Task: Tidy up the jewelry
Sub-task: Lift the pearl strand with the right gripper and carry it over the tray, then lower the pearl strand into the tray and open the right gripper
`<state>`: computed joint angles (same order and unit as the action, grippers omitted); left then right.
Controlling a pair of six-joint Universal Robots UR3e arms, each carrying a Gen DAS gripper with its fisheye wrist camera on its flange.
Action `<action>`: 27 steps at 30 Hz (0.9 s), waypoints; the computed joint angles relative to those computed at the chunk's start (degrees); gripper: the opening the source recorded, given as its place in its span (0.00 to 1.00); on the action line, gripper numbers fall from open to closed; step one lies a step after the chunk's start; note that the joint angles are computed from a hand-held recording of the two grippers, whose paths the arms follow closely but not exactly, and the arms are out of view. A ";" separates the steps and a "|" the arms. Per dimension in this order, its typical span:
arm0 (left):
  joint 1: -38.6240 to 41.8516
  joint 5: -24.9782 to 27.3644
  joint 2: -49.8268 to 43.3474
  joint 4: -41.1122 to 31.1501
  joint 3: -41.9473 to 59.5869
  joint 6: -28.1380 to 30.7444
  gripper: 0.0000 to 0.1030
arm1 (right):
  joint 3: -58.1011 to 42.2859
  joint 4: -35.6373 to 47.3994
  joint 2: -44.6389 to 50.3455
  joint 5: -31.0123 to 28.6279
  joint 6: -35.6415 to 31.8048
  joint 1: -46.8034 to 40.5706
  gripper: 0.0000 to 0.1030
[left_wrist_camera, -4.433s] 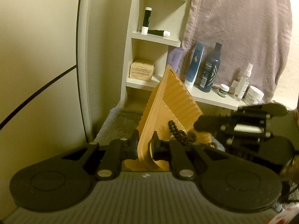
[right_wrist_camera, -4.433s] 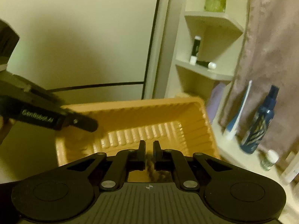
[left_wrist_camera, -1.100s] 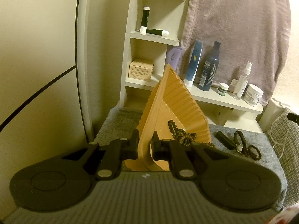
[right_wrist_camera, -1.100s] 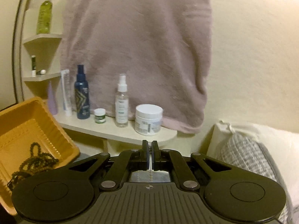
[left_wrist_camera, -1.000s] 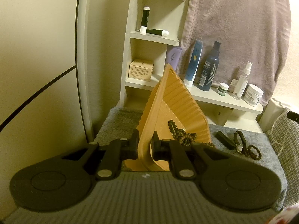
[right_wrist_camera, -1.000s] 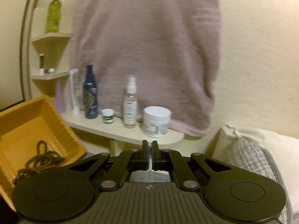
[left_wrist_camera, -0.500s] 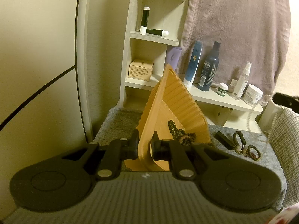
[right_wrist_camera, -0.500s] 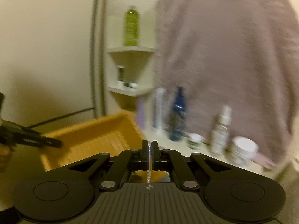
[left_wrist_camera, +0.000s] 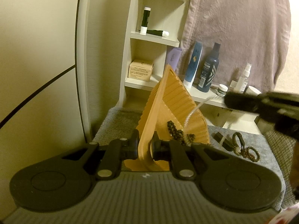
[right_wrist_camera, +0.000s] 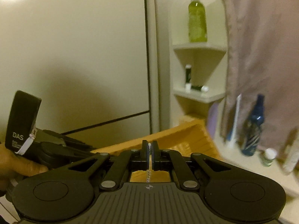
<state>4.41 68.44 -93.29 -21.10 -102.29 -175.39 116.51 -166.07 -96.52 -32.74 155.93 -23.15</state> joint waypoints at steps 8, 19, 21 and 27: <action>0.25 -0.48 -0.13 0.11 0.04 -0.03 0.11 | -2.27 -3.24 10.01 -9.36 2.11 6.58 0.02; 0.42 -0.66 0.05 -0.06 -0.05 -0.14 0.11 | -2.12 -8.96 14.27 -11.35 5.90 7.43 0.03; 0.34 -0.54 0.01 -0.07 -0.01 -0.17 0.11 | -1.02 -11.31 13.74 -12.05 8.00 6.96 0.10; 0.61 -0.69 0.21 -0.02 -0.27 -0.01 0.11 | 8.32 -18.72 7.52 -12.39 14.62 1.24 0.39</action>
